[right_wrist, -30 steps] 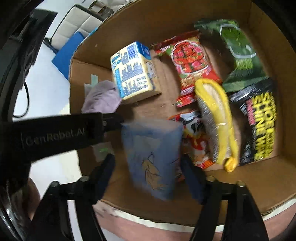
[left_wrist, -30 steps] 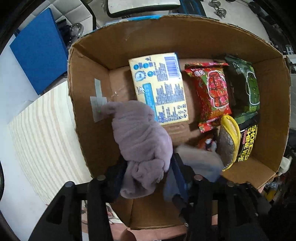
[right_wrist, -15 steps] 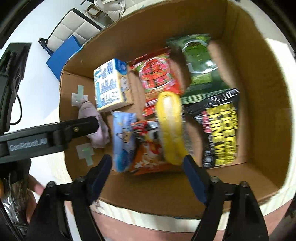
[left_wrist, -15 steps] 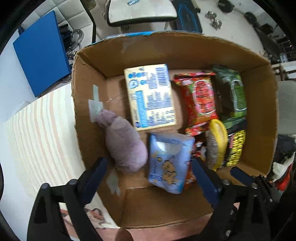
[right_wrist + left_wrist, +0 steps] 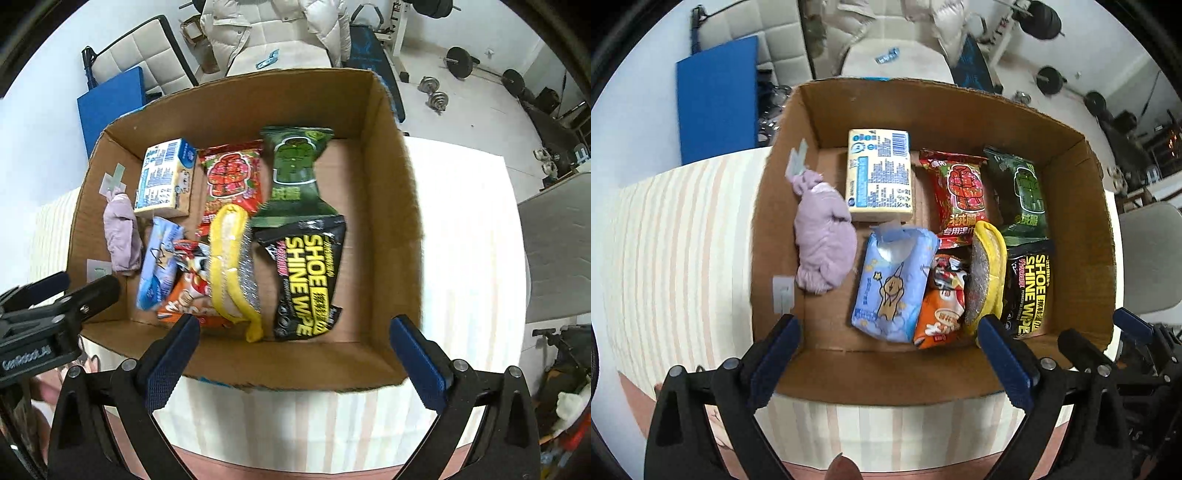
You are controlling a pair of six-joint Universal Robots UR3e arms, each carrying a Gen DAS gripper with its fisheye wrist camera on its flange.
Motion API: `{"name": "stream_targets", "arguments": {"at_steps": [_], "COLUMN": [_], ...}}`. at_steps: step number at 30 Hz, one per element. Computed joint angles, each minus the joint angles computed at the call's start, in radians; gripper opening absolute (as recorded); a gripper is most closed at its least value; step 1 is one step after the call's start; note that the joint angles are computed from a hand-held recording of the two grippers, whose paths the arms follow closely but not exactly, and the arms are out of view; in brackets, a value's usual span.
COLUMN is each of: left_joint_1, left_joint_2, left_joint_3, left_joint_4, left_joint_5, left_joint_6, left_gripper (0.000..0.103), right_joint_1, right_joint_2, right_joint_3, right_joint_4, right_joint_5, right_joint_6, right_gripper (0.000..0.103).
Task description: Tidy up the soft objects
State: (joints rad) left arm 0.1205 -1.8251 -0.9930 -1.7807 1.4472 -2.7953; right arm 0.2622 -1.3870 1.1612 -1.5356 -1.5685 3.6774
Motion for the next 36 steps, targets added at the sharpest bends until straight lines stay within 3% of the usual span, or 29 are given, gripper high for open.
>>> {"name": "stream_targets", "arguments": {"at_steps": [7, 20, 29, 32, 36], "left_joint_1": [-0.005, -0.008, 0.068, 0.112, 0.184], "left_joint_2": [0.116, 0.197, 0.333, 0.356, 0.326], "left_joint_3": [-0.126, -0.005, 0.234, 0.359, 0.59], "left_joint_4": [0.104, 0.015, -0.249, -0.37, -0.566], "left_joint_5": [0.034, 0.007, -0.06, -0.085, -0.133], "left_joint_6": [-0.006, -0.017, 0.045, 0.091, 0.143], "left_gripper": [0.098, 0.098, 0.098, 0.098, 0.098], "right_joint_1": [0.014, 0.057, 0.169, 0.235, 0.332], "right_joint_2": [-0.054, -0.095, -0.169, -0.149, -0.027], "right_joint_3": [0.042, -0.101, -0.377, -0.535, -0.899], "right_joint_4": [-0.009, 0.089, 0.318, 0.431, 0.658], "right_joint_5": [-0.029, -0.08, -0.155, -0.195, -0.256], "right_joint_6": [0.013, 0.026, 0.111, 0.163, 0.236], "right_gripper": [0.103, 0.103, 0.103, 0.103, 0.103]}}
